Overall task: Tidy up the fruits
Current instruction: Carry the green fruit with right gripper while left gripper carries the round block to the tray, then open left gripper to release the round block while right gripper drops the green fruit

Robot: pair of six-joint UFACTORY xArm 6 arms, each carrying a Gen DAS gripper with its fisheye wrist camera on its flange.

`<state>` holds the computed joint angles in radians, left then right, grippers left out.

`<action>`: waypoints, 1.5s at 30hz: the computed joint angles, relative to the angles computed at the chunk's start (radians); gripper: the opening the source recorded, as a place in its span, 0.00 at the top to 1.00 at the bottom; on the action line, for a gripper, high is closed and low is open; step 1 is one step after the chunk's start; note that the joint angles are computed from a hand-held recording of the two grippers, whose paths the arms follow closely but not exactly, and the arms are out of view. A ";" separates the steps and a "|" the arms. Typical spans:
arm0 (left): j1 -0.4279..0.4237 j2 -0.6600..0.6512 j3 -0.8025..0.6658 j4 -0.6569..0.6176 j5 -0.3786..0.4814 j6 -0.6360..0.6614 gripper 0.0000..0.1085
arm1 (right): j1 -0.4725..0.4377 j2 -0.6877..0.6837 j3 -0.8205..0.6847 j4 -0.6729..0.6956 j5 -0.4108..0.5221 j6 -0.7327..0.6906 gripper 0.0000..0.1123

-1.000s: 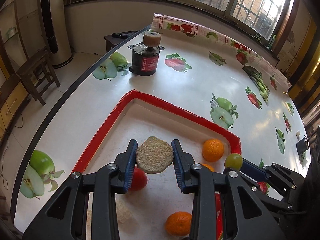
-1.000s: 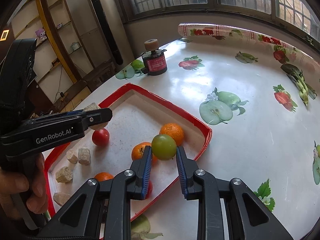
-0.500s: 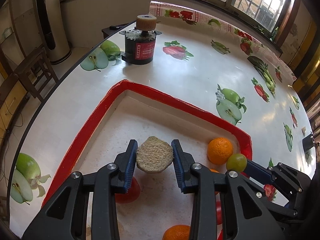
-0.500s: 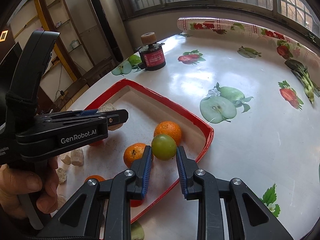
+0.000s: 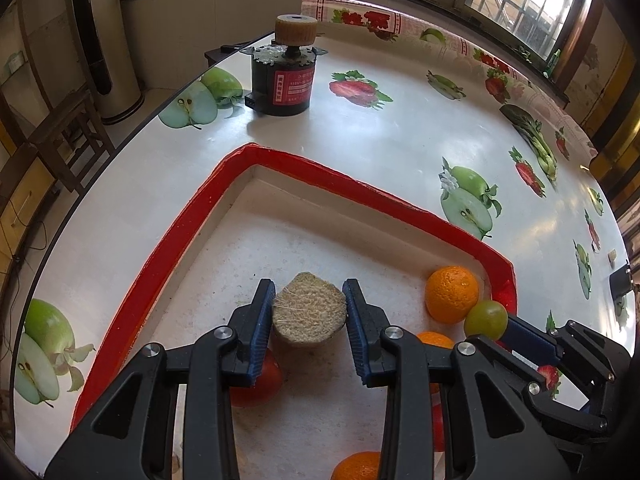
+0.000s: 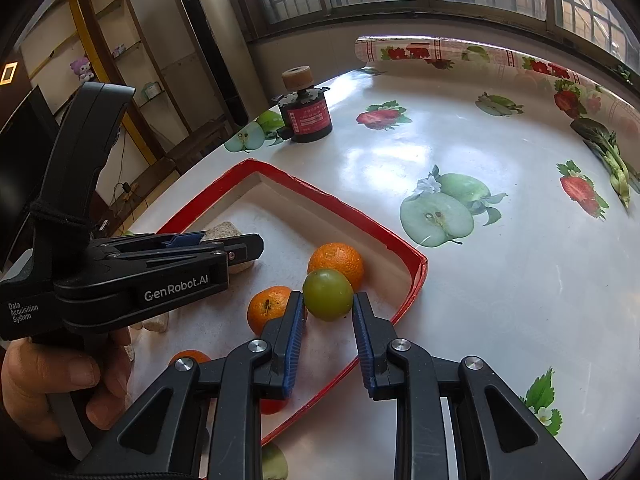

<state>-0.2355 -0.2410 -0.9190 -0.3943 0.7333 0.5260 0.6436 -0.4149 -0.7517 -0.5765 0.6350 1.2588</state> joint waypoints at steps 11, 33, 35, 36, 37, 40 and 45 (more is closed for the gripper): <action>0.012 -0.021 0.011 0.007 -0.006 -0.024 0.70 | 0.003 0.004 -0.003 0.006 -0.005 -0.005 0.73; 0.138 -0.326 0.177 -0.142 0.083 0.147 0.51 | 0.085 -0.105 0.034 -0.038 0.033 -0.012 0.57; 0.151 -0.359 0.197 -0.145 0.096 0.162 0.50 | 0.099 -0.115 0.037 -0.037 0.037 -0.026 0.52; 0.158 -0.376 0.207 -0.148 0.104 0.171 0.50 | 0.107 -0.119 0.037 -0.040 0.042 -0.031 0.50; 0.165 -0.394 0.218 -0.149 0.112 0.178 0.50 | 0.117 -0.124 0.037 -0.047 0.050 -0.031 0.48; 0.197 -0.453 0.254 -0.166 0.144 0.205 0.45 | 0.148 -0.139 0.039 -0.068 0.065 -0.037 0.43; 0.241 -0.540 0.310 -0.176 0.175 0.233 0.38 | 0.205 -0.161 0.043 -0.112 0.095 -0.021 0.30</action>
